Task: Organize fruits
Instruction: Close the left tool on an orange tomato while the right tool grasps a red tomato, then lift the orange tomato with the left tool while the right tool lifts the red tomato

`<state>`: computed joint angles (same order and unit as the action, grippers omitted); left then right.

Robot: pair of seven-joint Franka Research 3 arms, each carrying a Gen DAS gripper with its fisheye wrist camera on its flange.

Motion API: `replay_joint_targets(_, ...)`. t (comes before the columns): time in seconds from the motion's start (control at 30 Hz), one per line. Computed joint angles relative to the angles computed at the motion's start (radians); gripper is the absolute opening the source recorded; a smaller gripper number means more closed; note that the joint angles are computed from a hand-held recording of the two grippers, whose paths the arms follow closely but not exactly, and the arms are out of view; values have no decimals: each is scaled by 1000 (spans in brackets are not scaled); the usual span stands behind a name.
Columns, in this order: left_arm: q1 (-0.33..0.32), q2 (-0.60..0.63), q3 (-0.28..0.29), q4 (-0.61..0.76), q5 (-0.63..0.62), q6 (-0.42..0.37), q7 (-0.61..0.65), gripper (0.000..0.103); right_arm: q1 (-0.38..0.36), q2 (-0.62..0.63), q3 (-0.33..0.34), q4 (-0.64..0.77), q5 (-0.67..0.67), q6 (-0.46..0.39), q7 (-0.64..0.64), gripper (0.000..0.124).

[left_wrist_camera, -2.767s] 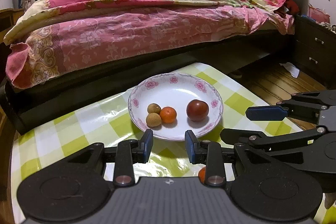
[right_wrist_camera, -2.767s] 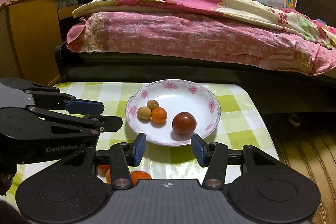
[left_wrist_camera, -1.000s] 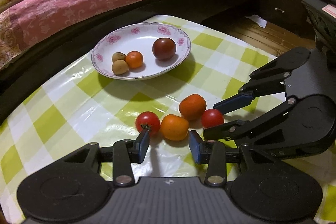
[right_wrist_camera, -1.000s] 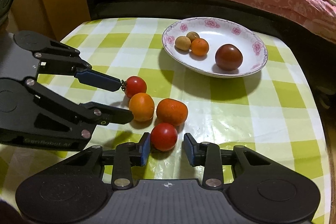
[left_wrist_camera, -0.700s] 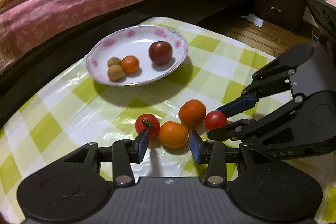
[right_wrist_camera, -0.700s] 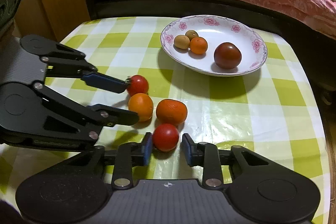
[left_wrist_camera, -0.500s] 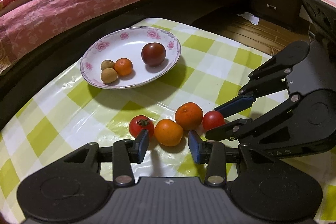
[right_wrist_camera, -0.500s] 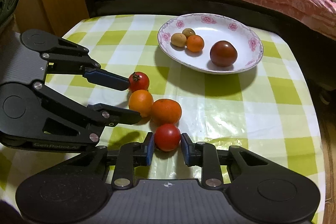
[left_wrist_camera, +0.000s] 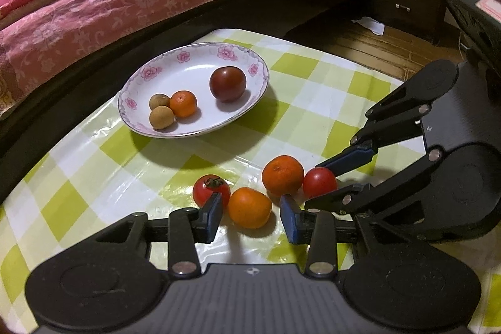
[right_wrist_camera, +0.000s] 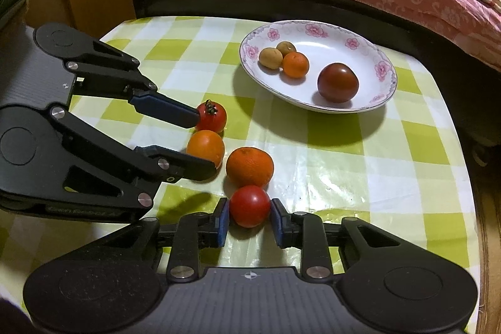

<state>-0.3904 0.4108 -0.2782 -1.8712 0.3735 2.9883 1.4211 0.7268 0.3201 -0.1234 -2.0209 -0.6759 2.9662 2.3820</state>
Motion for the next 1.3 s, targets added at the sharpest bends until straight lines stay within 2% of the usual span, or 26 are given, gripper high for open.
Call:
replay_joint_targets(0.07, -3, -3, 2, -4, 3, -1, -2, 46, -4, -1, 4, -1, 8, -1, -7, 23)
replay_joint_targets(0.13, 50, 0, -62, -6, -52, -16, 51, 46, -4, -4, 4, -3, 13, -5, -6, 23)
replay_joint_targets(0.2, 62, -1, -79, -8, -73, -18, 84, 46, 1, -5, -3, 0, 6, -14, 7, 24)
replay_joint_targets(0.33, -7, 0, -4, 2, -26, -16, 43, 46, -31, -10, 21, -6, 53, -10, 10, 24)
replay_joint_targets(0.57, -92, 38, 95, 58, 98, -35, -63, 48, -16, -20, 2, -11, 26, -16, 49, 24)
replay_joint_targets(0.83, -39, 47, 33, 66, 71, -63, -34, 44, -48, -24, 31, -10, 37, -57, 57, 24)
replay_joint_targets(1.03, -53, 22, 54, 32, 88, -48, -66, 41, -59, -27, 41, -17, 49, -52, 51, 24)
replay_joint_targets(1.3, -90, 27, 95, 40, 149, -38, -125, 40, -37, -14, 22, 2, -29, -66, 92, 25)
